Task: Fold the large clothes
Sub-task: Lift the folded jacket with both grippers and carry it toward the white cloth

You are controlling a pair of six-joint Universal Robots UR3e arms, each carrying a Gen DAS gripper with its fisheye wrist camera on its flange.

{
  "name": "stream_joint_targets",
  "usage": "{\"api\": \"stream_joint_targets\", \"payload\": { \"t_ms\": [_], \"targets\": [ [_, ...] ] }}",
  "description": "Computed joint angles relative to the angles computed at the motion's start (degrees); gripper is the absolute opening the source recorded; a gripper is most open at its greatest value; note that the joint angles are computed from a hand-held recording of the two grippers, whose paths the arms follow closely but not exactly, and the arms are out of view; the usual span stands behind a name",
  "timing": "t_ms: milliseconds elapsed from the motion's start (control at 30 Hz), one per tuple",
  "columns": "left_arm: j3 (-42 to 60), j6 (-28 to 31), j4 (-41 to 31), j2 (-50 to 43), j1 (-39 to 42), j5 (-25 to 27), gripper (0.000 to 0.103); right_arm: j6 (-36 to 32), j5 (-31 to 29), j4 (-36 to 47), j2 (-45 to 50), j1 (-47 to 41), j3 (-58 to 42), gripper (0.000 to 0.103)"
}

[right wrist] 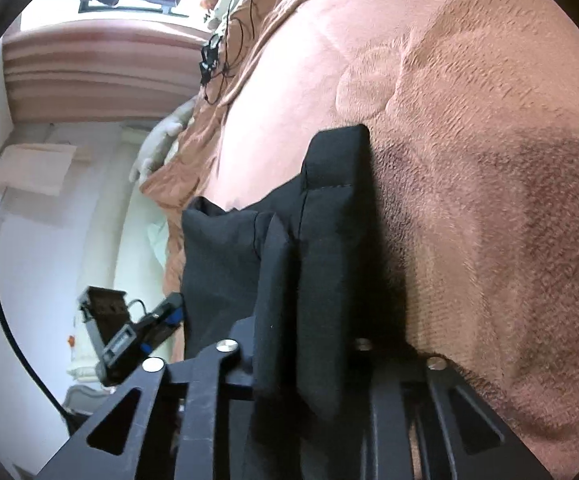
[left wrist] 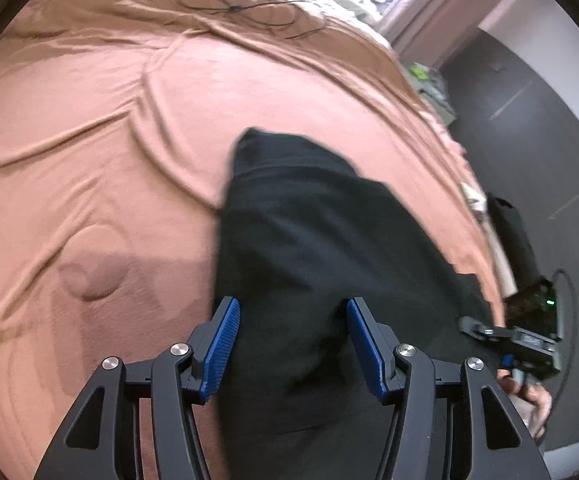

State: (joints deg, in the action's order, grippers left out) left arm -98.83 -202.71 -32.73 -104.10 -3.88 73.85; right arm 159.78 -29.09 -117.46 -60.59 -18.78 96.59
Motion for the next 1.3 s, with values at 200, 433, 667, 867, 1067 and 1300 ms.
{"api": "stream_joint_targets", "payload": {
  "t_ms": [200, 433, 667, 867, 1067, 1300],
  "targets": [
    [-6.38, -2.82, 4.63, 0.65, 3.80, -6.48, 0.062, 2.04, -0.64, -2.19, -2.62, 0.39, 1.21, 0.015],
    [-5.30, -3.75, 4.33, 1.25, 2.50, -5.68, 0.050, -2.11, 1.75, 1.75, -10.09, 0.30, 2.87, 0.013],
    [-7.73, -5.11, 6.25, 6.19, 1.95, -6.80, 0.025, -3.20, 1.74, 5.73, -17.38, 0.34, 4.08, 0.012],
    [-8.85, -7.59, 7.90, 12.16, -1.07, -4.47, 0.023, -9.58, 3.87, 15.26, -26.92, -2.98, 6.90, 0.012],
    [-9.58, -10.88, 10.06, 16.90, -4.58, -3.18, 0.020, -21.43, 6.24, 34.84, -36.36, -8.46, 5.17, 0.012],
    [-7.34, -15.81, 14.93, 18.19, -10.97, -0.18, 0.019, -47.91, 6.16, 75.11, -44.41, -19.90, -11.08, 0.012]
  ]
}}
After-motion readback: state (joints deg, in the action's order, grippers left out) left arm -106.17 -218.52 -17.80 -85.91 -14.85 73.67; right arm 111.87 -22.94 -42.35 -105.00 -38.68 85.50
